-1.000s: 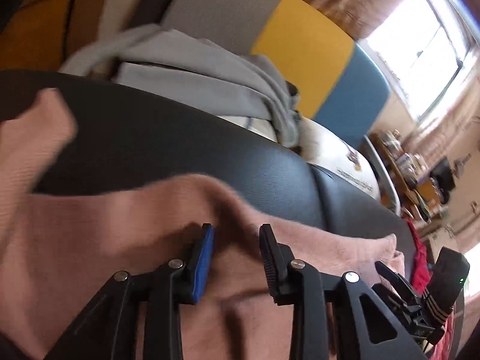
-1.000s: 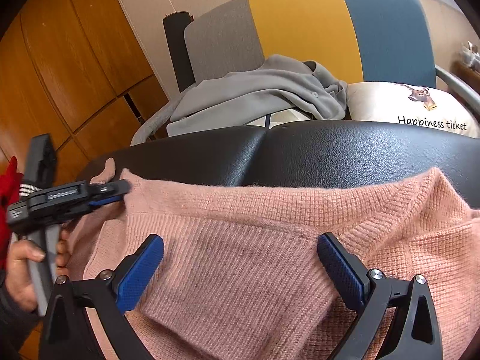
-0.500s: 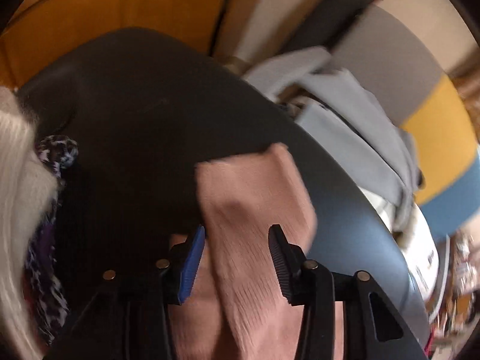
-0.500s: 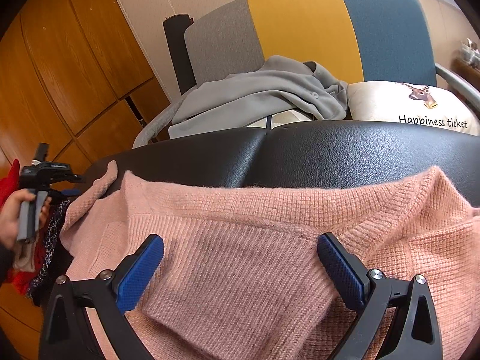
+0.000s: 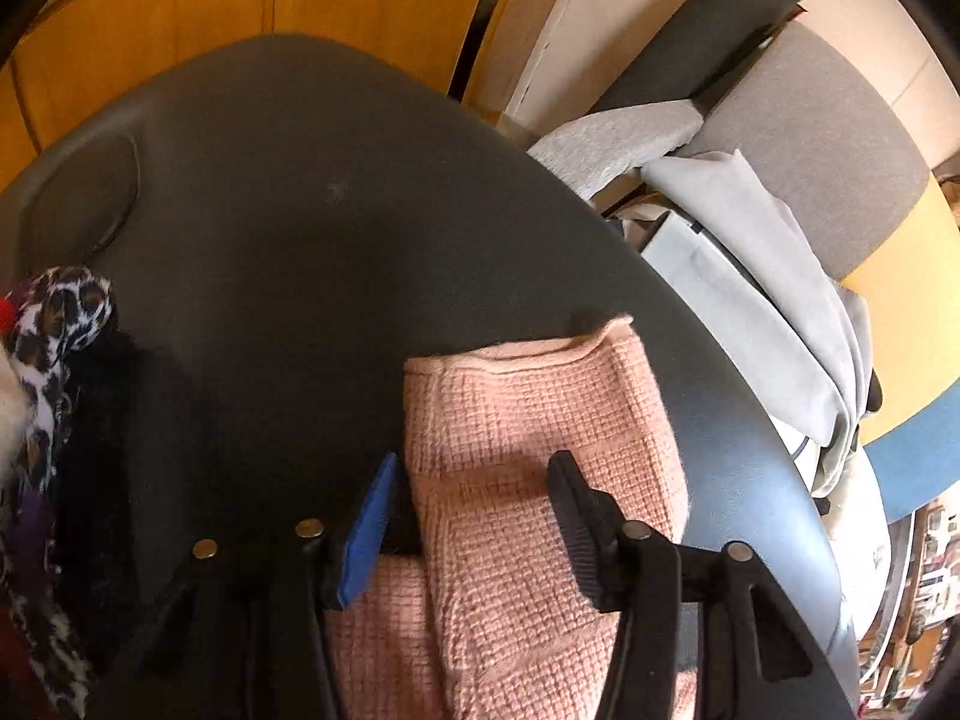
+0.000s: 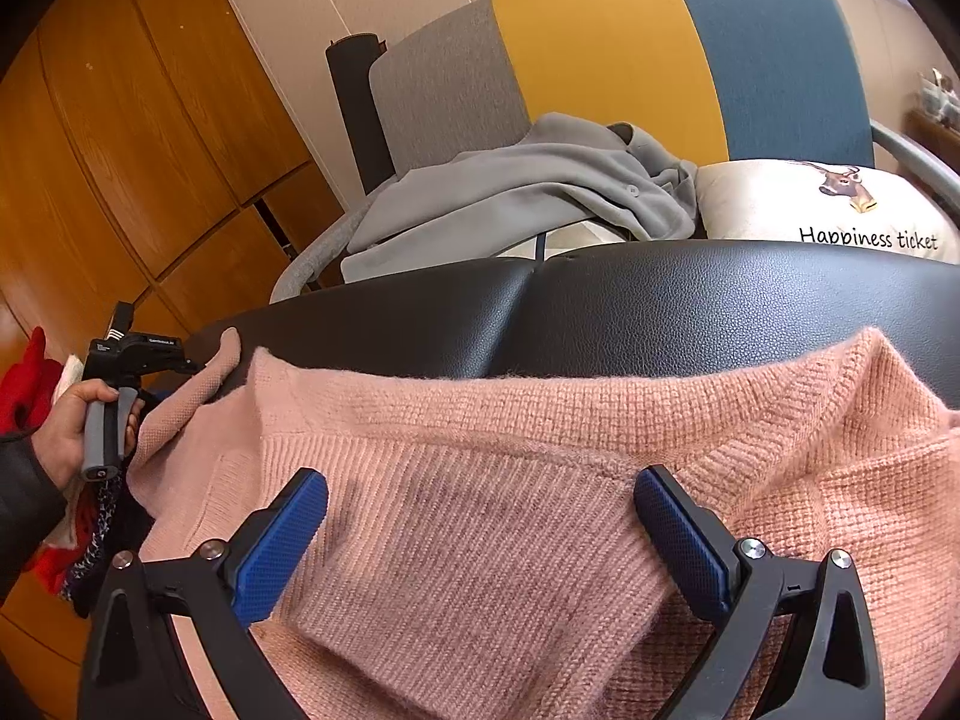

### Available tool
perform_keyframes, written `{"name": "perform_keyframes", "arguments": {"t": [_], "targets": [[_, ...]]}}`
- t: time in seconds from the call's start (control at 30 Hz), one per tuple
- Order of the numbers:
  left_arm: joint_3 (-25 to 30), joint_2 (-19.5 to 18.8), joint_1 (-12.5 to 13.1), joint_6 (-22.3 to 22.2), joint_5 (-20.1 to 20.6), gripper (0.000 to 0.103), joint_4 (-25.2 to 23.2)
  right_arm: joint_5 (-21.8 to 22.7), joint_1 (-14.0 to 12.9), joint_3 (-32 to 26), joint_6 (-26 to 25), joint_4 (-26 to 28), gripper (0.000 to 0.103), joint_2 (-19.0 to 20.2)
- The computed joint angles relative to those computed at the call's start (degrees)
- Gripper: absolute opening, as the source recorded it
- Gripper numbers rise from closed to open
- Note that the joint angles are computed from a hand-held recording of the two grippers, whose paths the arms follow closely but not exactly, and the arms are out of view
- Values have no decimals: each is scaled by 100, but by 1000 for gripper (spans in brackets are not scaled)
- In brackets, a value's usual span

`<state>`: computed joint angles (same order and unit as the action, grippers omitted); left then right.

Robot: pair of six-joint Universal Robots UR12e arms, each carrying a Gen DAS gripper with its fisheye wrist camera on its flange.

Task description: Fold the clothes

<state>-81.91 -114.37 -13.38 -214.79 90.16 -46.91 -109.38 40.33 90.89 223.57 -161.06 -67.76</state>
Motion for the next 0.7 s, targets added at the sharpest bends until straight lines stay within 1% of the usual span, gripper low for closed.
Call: {"name": "perform_keyframes", "arguments": {"t": [0.03,0.07,0.1,0.13,0.27,0.33,0.47,0.5,0.63,0.7], "targets": [[44,-18,-43,126,141,46,-62,-7,1,-5,-4,18,103,2],[49,-21,-71,289,189,13,-34,-15,2,-12,-14,44,103,3],[6,4,-58,335,44,8,58,-23,3,-19,-25,71,103,3],[-45,33,-35,346,-143,7,159,-31,4,-26,-36,97,103,4],[-254,197,-91,487,-318,7,779,-59,8,-48,-61,170,103,9],[-414,324,-65,395,-708,7,1135,-56,5,-43,-63,167,103,8],[-752,604,-145,419,-1467,7,1807,-51,4,-32,-65,157,103,2],[-829,659,-171,398,-1580,7,1953,-57,6,-32,-70,168,103,0],[-1143,850,-402,417,-2015,7,2459,-52,5,-30,-88,195,103,-7],[-1226,870,-585,608,-2078,7,2456,-50,2,-35,-97,213,103,-8]]}}
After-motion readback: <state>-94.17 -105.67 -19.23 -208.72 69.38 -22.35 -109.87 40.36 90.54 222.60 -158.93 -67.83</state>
